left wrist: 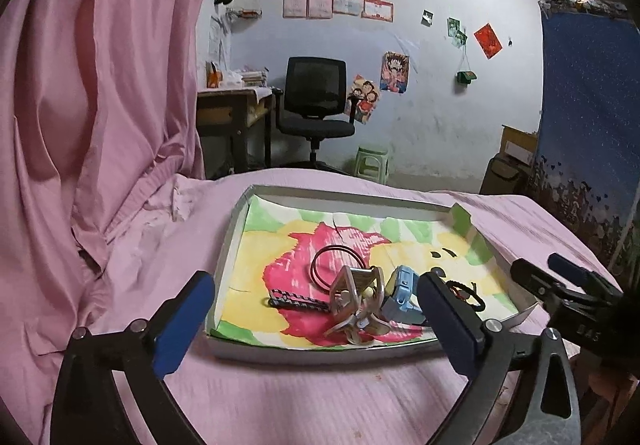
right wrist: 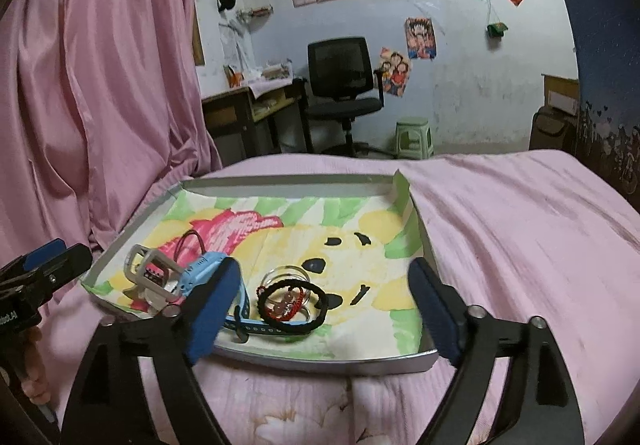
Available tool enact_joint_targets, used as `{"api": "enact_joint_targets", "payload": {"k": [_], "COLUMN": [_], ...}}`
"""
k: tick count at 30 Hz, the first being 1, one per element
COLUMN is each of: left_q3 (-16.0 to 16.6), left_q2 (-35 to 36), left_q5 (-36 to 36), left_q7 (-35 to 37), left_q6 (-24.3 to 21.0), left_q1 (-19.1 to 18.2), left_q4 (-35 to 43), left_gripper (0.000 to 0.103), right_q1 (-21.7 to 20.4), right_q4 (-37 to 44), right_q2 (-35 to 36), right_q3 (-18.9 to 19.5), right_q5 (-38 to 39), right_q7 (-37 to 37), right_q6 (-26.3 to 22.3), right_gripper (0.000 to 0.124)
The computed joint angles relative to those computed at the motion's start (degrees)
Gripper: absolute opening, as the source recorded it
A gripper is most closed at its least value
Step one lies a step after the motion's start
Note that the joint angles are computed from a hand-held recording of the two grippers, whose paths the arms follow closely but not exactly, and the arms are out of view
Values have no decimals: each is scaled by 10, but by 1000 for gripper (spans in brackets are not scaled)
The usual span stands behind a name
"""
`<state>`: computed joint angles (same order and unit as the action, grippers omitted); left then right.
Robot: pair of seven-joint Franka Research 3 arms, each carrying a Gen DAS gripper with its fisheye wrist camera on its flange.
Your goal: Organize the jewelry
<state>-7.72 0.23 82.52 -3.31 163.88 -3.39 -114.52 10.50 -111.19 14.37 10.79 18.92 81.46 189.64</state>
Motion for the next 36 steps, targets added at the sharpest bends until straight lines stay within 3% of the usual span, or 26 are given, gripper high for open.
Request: {"api": "enact_joint_targets", "payload": {"k": [4, 8, 22, 36], "left_q3": [-4, -9, -25, -45], "left_q2": [-9, -19, -61, -124], "left_q5": [33, 64, 85, 86], "left_q7": [-25, -50, -71, -89], "left_q6": [-8, -19, -35, -50], "left_q1": [-2, -5, -10, -10], "left_q4": [-6, -12, -49, -108], "left_gripper": [102, 102, 102, 102], "right_q1": [-42, -62, -8, 26], "right_q4": [-23, -42, -105, -184], "right_q2": [-14, -26, -75, -137], "right_q3": [43, 57, -17, -60], "right_q5": [-18, -55, -129, -181], "right_q7": [10, 41, 120, 168], "right_q6": [30, 48, 98, 131], "right_gripper": [97, 99, 100, 100]}}
